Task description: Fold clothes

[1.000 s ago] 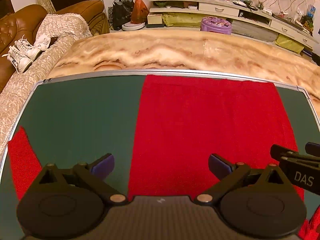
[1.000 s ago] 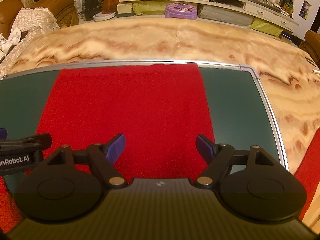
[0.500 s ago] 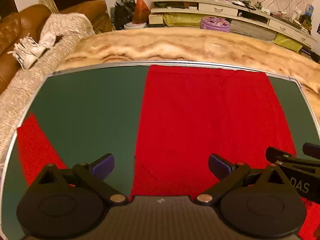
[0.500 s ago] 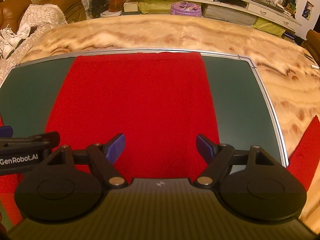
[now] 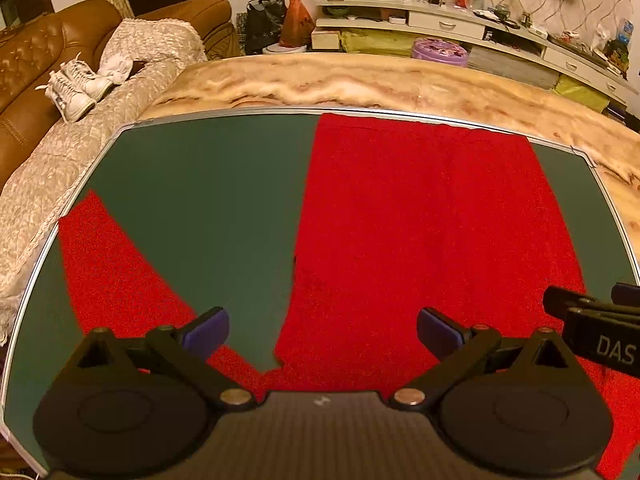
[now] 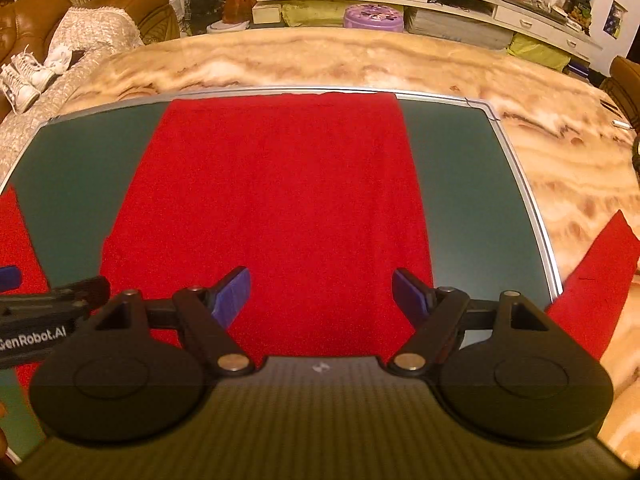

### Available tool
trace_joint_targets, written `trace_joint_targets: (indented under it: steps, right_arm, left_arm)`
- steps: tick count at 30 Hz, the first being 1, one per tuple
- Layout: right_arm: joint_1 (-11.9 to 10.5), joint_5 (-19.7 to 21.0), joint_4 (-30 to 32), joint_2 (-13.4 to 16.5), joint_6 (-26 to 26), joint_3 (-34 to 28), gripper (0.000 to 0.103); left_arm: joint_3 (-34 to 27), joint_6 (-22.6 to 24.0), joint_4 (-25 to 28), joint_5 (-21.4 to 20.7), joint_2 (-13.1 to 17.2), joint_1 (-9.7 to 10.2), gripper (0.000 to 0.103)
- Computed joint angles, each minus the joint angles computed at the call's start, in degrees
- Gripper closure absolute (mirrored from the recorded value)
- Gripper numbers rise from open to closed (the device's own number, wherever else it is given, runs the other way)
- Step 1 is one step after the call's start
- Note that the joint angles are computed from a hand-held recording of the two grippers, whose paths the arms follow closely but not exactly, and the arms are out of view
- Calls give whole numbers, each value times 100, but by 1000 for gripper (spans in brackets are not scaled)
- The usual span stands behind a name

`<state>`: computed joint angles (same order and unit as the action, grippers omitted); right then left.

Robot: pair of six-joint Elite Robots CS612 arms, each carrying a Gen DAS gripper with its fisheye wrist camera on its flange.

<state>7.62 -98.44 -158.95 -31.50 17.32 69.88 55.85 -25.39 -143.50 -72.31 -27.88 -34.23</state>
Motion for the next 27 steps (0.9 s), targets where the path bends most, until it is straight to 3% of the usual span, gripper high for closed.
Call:
trace_joint_targets:
  steps: [5,11,20,27]
  right_arm:
    - [45,62,-194,-166,7,314,17]
    - [131,-135,-363,-339,-16,613,17]
    - [161,-30,-788,-609,414,1243,17]
    - [274,-242,-1106,-767,382,1601,17]
  left_arm:
    - [417,-81,-196,50,-220,-52,0]
    - [824,-157,-422,110,-427,-109,0]
    - [1457,-126,-767,270,-739,-235,0]
    - [1950,-168,-1062,368,-982,-331,0]
